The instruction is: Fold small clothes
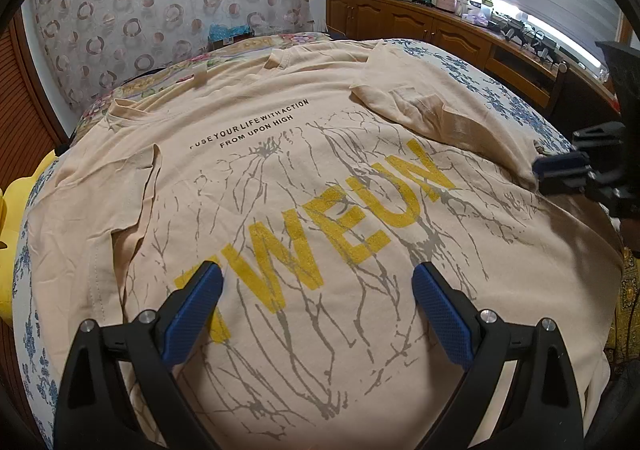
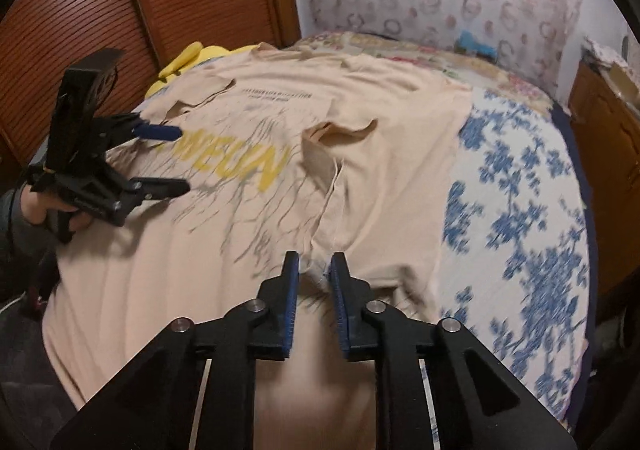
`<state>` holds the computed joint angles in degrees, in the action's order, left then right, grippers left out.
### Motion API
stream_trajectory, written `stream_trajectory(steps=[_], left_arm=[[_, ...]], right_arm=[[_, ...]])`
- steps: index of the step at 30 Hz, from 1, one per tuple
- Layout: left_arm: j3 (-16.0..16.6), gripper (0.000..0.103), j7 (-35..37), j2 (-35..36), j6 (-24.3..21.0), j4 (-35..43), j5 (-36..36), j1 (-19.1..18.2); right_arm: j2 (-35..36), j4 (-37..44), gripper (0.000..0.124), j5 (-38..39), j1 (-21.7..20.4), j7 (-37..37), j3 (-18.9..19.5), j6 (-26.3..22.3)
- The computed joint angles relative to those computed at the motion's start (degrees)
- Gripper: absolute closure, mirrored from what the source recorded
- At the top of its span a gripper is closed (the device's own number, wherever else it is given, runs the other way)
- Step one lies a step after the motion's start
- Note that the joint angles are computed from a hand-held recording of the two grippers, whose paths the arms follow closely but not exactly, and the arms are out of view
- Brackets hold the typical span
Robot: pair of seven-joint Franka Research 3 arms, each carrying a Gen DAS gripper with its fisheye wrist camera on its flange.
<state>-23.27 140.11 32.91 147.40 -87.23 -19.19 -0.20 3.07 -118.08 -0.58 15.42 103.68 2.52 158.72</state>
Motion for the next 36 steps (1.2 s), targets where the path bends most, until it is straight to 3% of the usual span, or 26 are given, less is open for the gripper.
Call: stream_trajectory(steps=[5, 10, 13, 17, 20, 25, 27, 30, 36], left_arm=[[0.0, 0.006, 0.0, 0.0, 0.0, 0.0, 0.1, 0.1], [0.0, 0.006, -0.1, 0.0, 0.1, 0.0, 0.2, 0.0], [0.2, 0.006, -0.4, 0.1, -0.2, 0.4, 0.4, -0.1], [-1.9, 0.006, 0.2, 0.3, -0.8, 1.1, -2.8, 1.3], [-3.8, 0.006, 2.4, 0.4, -1.5, 2.8, -6.1, 1.8], [-3.7, 0.016, 2.9, 2.7, -4.9, 8.8, -7.5, -0.7], [-2.5, 0.022, 0.8, 5.2, -7.5, 13.5, -6.0, -3.2], [-0.5, 0.042, -4.1, 10.7, -13.4, 23.0, -2.8, -7.0], [1.4, 0.058, -10.9, 20.0, -21.3, 38.6, 1.8, -12.8]], right_arm=[[-2.1, -2.0, 0.101, -1.8, 0.3, 1.7, 0.4, 1.8], [-1.7, -0.4, 0.098, -24.3, -0.7, 25.5, -0.8, -0.5], [-0.2, 1.4, 0.097, -29.3, -0.9, 32.3, -1.4, -3.2], [1.0, 3.4, 0.096, -34.2, -0.2, 36.4, -2.1, -7.8], [1.0, 3.2, 0.094, -33.4, -0.3, 36.4, -2.1, -9.2], [0.6, 2.2, 0.069, -33.7, -0.4, 38.1, -2.2, -10.1], [0.4, 1.7, 0.065, -33.7, -0.7, 38.8, -2.2, -9.4], [0.3, 1.5, 0.062, -33.5, -1.0, 39.1, -2.1, -9.2], [0.1, 1.4, 0.061, -33.8, -1.1, 39.6, -1.9, -9.2]])
